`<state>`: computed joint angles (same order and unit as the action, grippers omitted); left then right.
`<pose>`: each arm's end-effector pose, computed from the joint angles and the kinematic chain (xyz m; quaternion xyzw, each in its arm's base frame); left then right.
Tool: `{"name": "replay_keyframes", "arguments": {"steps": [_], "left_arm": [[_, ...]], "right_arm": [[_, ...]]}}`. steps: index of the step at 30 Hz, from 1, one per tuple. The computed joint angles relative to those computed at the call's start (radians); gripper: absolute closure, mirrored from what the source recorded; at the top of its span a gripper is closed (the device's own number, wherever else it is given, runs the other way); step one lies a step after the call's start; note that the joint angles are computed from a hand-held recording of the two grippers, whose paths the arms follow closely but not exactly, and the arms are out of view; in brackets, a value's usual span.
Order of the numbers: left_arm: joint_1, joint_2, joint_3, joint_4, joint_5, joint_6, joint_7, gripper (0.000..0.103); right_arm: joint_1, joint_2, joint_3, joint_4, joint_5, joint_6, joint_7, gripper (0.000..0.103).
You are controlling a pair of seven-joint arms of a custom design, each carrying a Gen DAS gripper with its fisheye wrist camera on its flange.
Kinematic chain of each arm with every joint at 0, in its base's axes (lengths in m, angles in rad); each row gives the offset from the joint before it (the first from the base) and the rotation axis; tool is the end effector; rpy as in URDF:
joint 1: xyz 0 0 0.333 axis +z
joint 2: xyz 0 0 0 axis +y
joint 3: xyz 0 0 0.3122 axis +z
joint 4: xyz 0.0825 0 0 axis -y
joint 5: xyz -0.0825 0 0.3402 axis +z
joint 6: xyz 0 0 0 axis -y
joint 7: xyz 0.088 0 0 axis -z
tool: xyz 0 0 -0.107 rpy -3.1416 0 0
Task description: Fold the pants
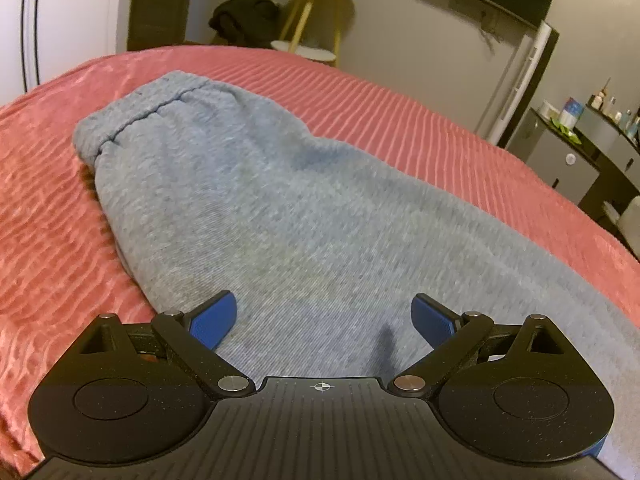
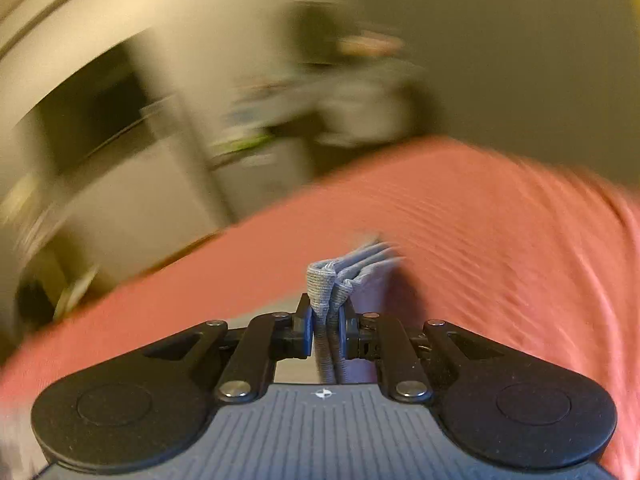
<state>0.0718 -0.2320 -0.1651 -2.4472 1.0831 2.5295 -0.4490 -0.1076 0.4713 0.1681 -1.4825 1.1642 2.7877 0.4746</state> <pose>0.4408 -0.0526 0.4366 -0.8929 0.2169 -0.2206 0.3270 0.6905 -0.0246 0.4912 -0.6432 0.5568 -0.2089 0.4823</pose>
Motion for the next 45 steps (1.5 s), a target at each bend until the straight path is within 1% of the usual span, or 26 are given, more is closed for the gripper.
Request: {"name": "replay_keyframes", "arguments": {"steps": [2, 3, 6, 8, 10, 12, 15, 16, 17, 19, 20, 22, 23, 24, 25, 27, 28, 29, 30, 32, 35, 36, 38, 40, 43, 45], "left_arm": [[0.003, -0.008, 0.003, -0.008, 0.009, 0.017, -0.016, 0.004], [0.005, -0.014, 0.004, -0.014, 0.016, 0.029, -0.029, 0.004], [0.012, -0.030, 0.002, -0.030, 0.028, 0.055, -0.061, 0.004], [0.013, -0.037, 0.001, -0.037, 0.028, 0.065, -0.059, 0.004], [0.013, -0.039, -0.002, -0.037, 0.025, 0.071, -0.039, 0.004], [0.012, -0.033, 0.000, -0.033, 0.025, 0.090, -0.016, 0.004], [0.014, -0.015, 0.008, -0.019, 0.040, 0.160, 0.024, 0.004], [0.016, -0.004, 0.011, -0.009, 0.050, 0.199, 0.034, 0.004], [0.018, 0.008, 0.015, 0.004, 0.061, 0.243, 0.047, 0.005], [0.014, 0.046, 0.021, 0.045, 0.059, 0.326, 0.109, 0.005], [0.008, 0.072, 0.024, 0.075, 0.040, 0.368, 0.158, 0.005], [0.006, 0.133, 0.022, 0.137, -0.003, 0.459, 0.249, 0.005], [0.046, 0.174, -0.022, 0.174, -0.062, 0.513, 0.329, 0.005], [0.115, 0.214, -0.101, 0.208, -0.147, 0.550, 0.427, 0.005], [0.182, 0.260, -0.188, 0.238, -0.300, 0.579, 0.582, 0.006], [0.297, 0.361, -0.363, 0.295, -0.651, 0.614, 0.925, 0.017], [0.321, 0.431, -0.428, 0.352, -0.826, 0.601, 1.093, 0.026], [0.320, 0.481, -0.459, 0.407, -0.982, 0.558, 1.241, 0.031], [0.299, 0.518, -0.455, 0.455, -1.068, 0.521, 1.322, 0.032], [0.228, 0.592, -0.400, 0.560, -1.105, 0.447, 1.357, 0.040], [0.247, 0.686, -0.454, 0.654, -1.186, 0.409, 1.449, 0.043], [0.231, 0.709, -0.446, 0.684, -1.195, 0.393, 1.459, 0.043], [0.150, 0.743, -0.366, 0.756, -1.173, 0.341, 1.429, 0.044], [0.119, 0.769, -0.335, 0.793, -1.198, 0.336, 1.421, 0.048], [0.056, 0.774, -0.266, 0.818, -1.225, 0.323, 1.377, 0.081], [0.024, 0.758, -0.229, 0.801, -1.234, 0.340, 1.378, 0.083]], "right_arm": [[0.000, -0.055, 0.049, -0.047, 0.012, -0.083, -0.176, 0.091], [0.020, -0.078, 0.051, -0.072, -0.018, -0.148, -0.215, 0.091], [0.099, -0.098, 0.031, -0.130, -0.113, -0.240, -0.252, 0.091], [0.160, -0.084, -0.001, -0.146, -0.224, -0.309, -0.190, 0.090], [0.222, -0.041, -0.050, -0.104, -0.405, -0.423, -0.039, 0.089], [0.263, -0.015, -0.082, -0.063, -0.528, -0.472, 0.088, 0.081], [0.182, 0.008, -0.043, -0.005, -0.392, -0.557, 0.169, 0.058], [0.145, 0.005, -0.027, -0.012, -0.301, -0.553, 0.185, 0.038], [0.128, -0.003, -0.023, -0.033, -0.231, -0.518, 0.208, 0.026], [0.126, -0.002, -0.045, -0.061, -0.174, -0.426, 0.300, 0.025], [0.169, 0.003, -0.093, -0.069, -0.239, -0.365, 0.412, 0.028], [0.174, 0.022, -0.121, -0.070, -0.287, -0.330, 0.620, 0.051], [0.134, 0.017, -0.084, -0.086, -0.222, -0.315, 0.619, 0.051], [0.093, -0.005, -0.038, -0.131, -0.107, -0.262, 0.550, 0.050], [0.080, -0.021, -0.017, -0.161, -0.043, -0.220, 0.493, 0.045], [0.076, -0.039, -0.008, -0.188, 0.008, -0.196, 0.435, 0.038], [0.068, -0.036, -0.005, -0.185, 0.023, -0.228, 0.420, 0.038], [0.066, -0.032, -0.008, -0.180, 0.027, -0.255, 0.419, 0.038], [0.060, -0.023, -0.015, -0.165, 0.025, -0.291, 0.431, 0.038], [0.050, -0.019, -0.020, -0.167, 0.048, -0.320, 0.432, 0.038], [0.042, -0.024, -0.016, -0.180, 0.119, -0.333, 0.412, 0.038], [0.040, -0.017, -0.019, -0.179, 0.134, -0.340, 0.409, 0.038], [0.039, -0.004, -0.026, -0.165, 0.136, -0.367, 0.429, 0.038], [0.041, 0.010, -0.028, -0.149, 0.138, -0.379, 0.435, 0.038], [0.041, 0.019, -0.022, -0.141, 0.153, -0.380, 0.427, 0.038], [0.037, 0.018, -0.018, -0.145, 0.176, -0.382, 0.421, 0.038]]}}
